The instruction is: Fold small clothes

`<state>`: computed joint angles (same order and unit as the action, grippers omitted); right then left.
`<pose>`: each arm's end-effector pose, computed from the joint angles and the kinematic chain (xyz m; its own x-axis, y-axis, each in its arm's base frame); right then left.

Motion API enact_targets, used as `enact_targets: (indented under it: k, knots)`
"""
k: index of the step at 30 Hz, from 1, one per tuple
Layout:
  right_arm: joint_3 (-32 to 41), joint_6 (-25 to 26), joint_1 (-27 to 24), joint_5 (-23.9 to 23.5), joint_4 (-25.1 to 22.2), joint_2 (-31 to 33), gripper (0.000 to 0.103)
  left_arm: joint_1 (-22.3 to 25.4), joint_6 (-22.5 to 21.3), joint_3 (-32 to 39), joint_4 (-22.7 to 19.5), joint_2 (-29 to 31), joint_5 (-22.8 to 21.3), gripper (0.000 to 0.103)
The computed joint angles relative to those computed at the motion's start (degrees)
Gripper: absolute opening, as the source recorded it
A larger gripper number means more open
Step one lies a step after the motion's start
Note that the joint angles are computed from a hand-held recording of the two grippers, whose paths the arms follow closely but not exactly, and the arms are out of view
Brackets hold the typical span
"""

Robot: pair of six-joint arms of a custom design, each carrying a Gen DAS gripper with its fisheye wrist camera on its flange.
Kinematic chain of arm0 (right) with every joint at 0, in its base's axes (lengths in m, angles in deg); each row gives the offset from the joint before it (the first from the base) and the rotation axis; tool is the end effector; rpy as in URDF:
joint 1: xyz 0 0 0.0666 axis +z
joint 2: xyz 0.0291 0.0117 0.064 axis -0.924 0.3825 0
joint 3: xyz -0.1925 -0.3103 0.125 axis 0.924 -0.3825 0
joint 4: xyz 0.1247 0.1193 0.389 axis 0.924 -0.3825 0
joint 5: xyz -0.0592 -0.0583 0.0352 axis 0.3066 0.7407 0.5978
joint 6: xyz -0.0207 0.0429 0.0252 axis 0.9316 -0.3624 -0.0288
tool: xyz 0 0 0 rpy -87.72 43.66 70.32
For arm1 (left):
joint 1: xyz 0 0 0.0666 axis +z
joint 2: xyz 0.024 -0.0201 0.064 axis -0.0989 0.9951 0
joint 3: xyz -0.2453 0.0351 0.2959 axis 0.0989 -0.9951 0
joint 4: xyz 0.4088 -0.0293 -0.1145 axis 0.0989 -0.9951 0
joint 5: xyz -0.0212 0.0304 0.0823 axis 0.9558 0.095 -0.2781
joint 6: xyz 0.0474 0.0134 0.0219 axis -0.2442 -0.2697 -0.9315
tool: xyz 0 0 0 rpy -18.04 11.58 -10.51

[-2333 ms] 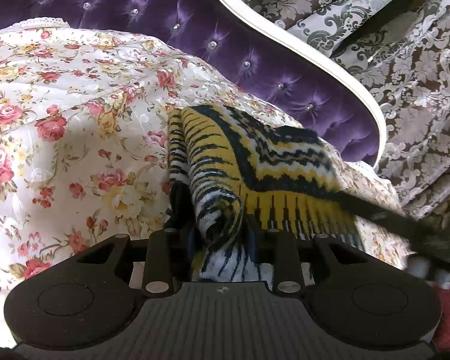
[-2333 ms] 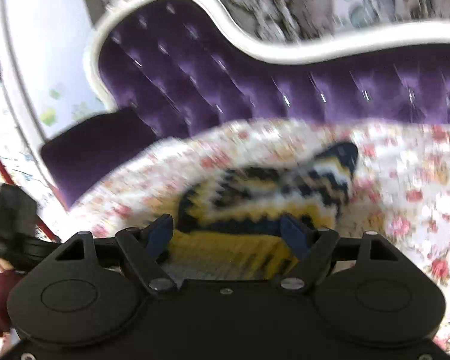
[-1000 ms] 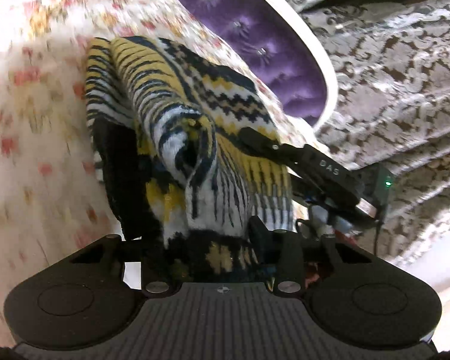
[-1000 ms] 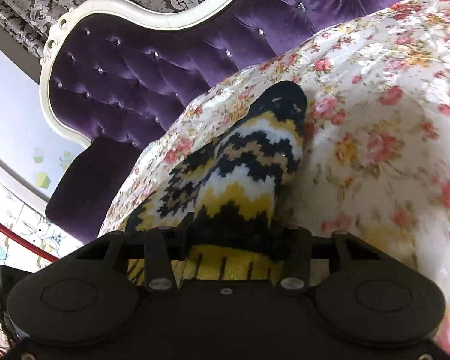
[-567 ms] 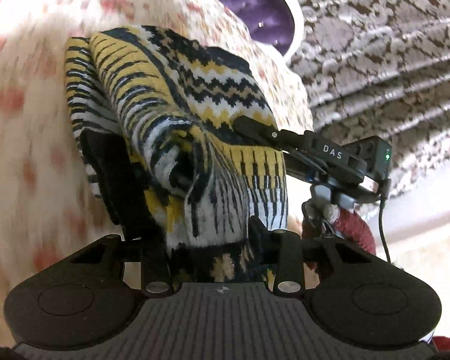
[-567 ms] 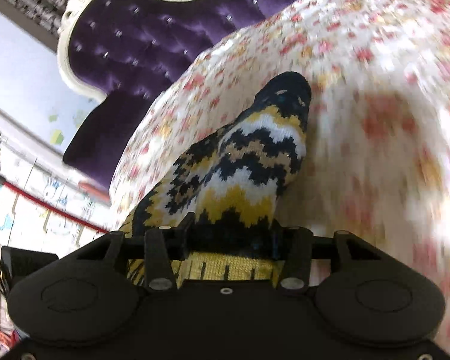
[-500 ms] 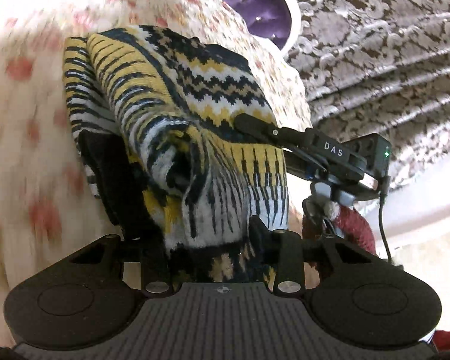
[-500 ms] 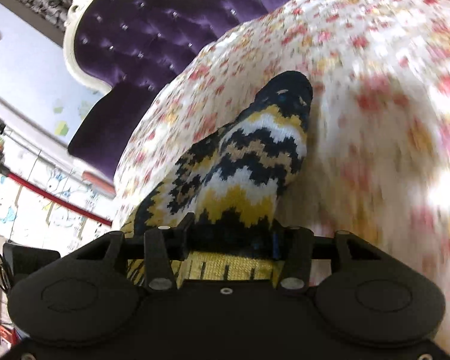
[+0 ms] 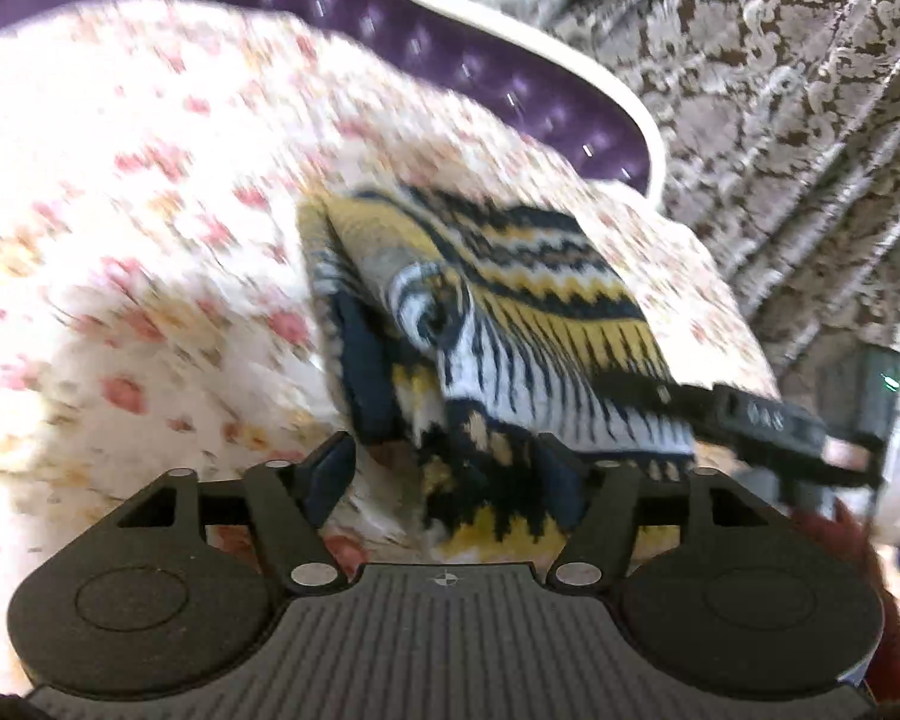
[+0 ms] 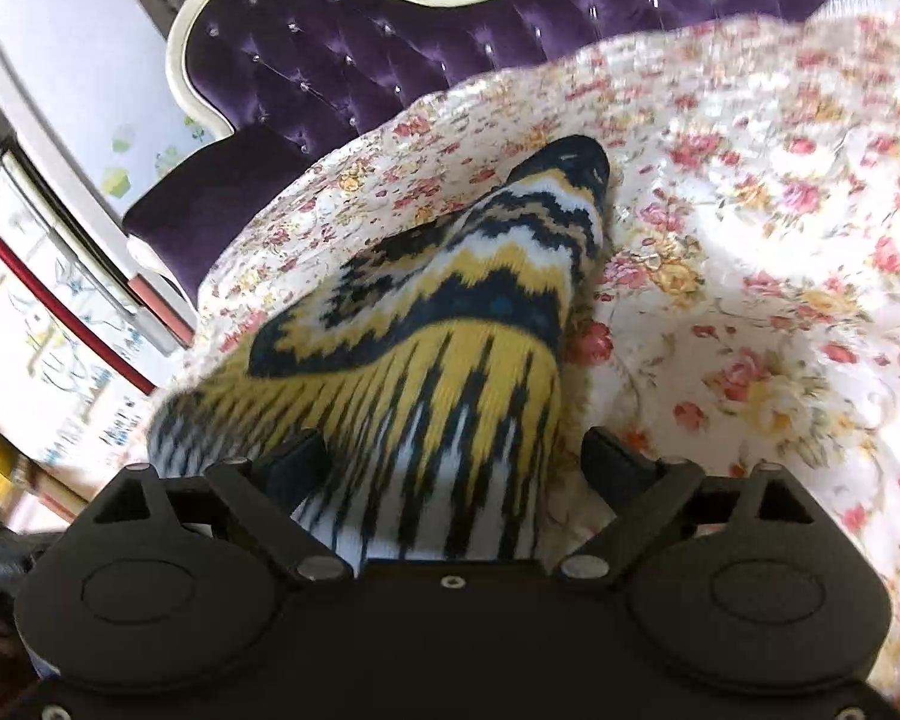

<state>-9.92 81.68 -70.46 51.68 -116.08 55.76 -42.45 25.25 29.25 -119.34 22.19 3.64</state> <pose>0.4012 0.0000 0.4309 -0.8118 0.0240 -0.5835 -0.3150 0.8234 0.4720 0.3328 -0.2412 0.3635 -0.6872 -0.3015 -0.6610 0.0241 0.8998 -0.4356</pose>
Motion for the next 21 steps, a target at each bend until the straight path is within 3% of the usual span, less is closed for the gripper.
enact_targets:
  k: [1,6,9,13,16,21]
  knots:
    - [-0.4,0.5,0.3,1.5,-0.4,-0.7,0.103,-1.2,-0.6,0.3,-0.4,-0.1,-3.7,0.067]
    - [-2.3,1.7,-0.7,1.6,-0.8,-3.8,0.103,-5.3,-5.9,2.1,-0.1,-0.2,-16.6,0.077]
    - [-3.4,1.7,-0.8,3.1,1.7,-6.3,0.103,-5.2,-8.7,3.9,0.8,1.2,-18.5,0.084]
    - [-3.9,0.6,-0.6,6.4,6.4,-8.1,0.103,-4.4,-10.0,7.0,1.4,5.1,-19.8,0.084]
    - [-3.1,-0.4,0.3,9.9,8.3,-7.5,0.103,-4.1,-11.0,7.0,2.2,6.7,-23.5,0.084]
    - [-1.4,-2.4,2.2,16.2,10.6,-4.8,0.103,-2.1,-9.0,7.7,-3.5,9.4,-23.3,0.085]
